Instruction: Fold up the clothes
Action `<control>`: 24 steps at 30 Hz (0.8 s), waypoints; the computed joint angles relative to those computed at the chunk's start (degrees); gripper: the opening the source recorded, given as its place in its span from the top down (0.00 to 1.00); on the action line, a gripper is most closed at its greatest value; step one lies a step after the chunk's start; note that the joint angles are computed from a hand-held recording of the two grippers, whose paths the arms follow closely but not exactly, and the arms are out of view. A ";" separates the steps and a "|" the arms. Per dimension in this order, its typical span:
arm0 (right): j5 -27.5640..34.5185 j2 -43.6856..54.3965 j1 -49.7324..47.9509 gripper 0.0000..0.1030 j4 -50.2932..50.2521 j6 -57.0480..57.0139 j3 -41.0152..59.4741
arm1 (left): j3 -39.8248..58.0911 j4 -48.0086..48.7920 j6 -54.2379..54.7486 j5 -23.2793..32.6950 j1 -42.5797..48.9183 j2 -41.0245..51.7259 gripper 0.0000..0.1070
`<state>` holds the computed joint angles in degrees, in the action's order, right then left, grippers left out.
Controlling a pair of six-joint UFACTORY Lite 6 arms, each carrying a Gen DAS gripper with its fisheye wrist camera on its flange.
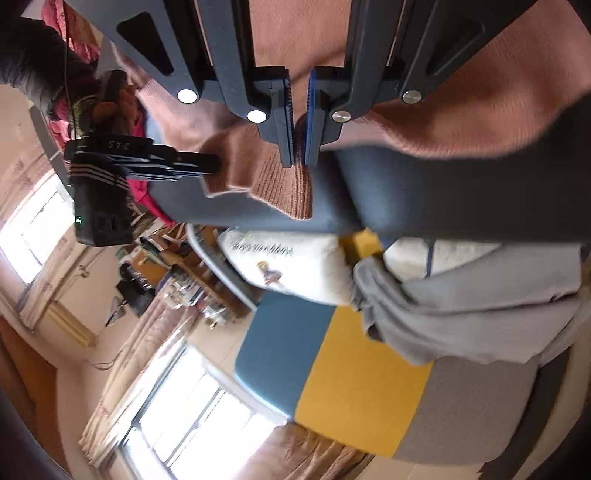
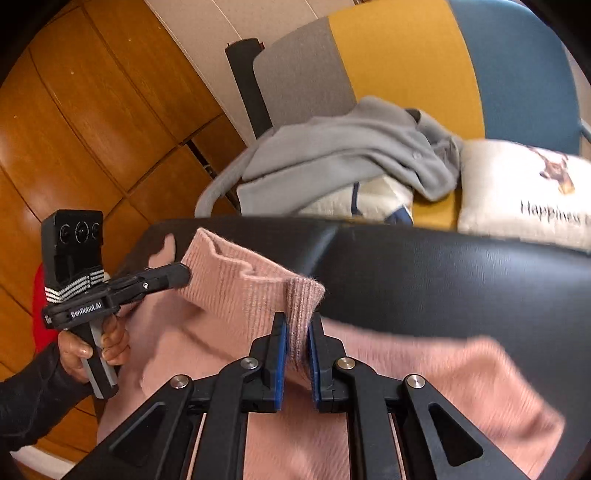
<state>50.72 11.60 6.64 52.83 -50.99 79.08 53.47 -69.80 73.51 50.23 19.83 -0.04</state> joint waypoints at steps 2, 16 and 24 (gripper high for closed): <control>-0.62 -3.09 -0.46 0.89 1.25 -1.68 -5.83 | -3.92 0.10 0.47 -0.60 0.54 -2.04 0.96; -8.62 -22.84 -0.07 0.89 2.87 -9.70 -31.17 | -20.62 2.35 4.39 3.11 8.07 -14.14 0.96; 1.01 -27.98 -10.36 0.81 5.87 -10.06 -37.33 | -20.69 5.21 0.25 15.18 20.65 -9.54 0.87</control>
<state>51.73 -16.38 -3.72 58.71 -61.05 41.74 32.78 -64.59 73.76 65.41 40.48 -9.58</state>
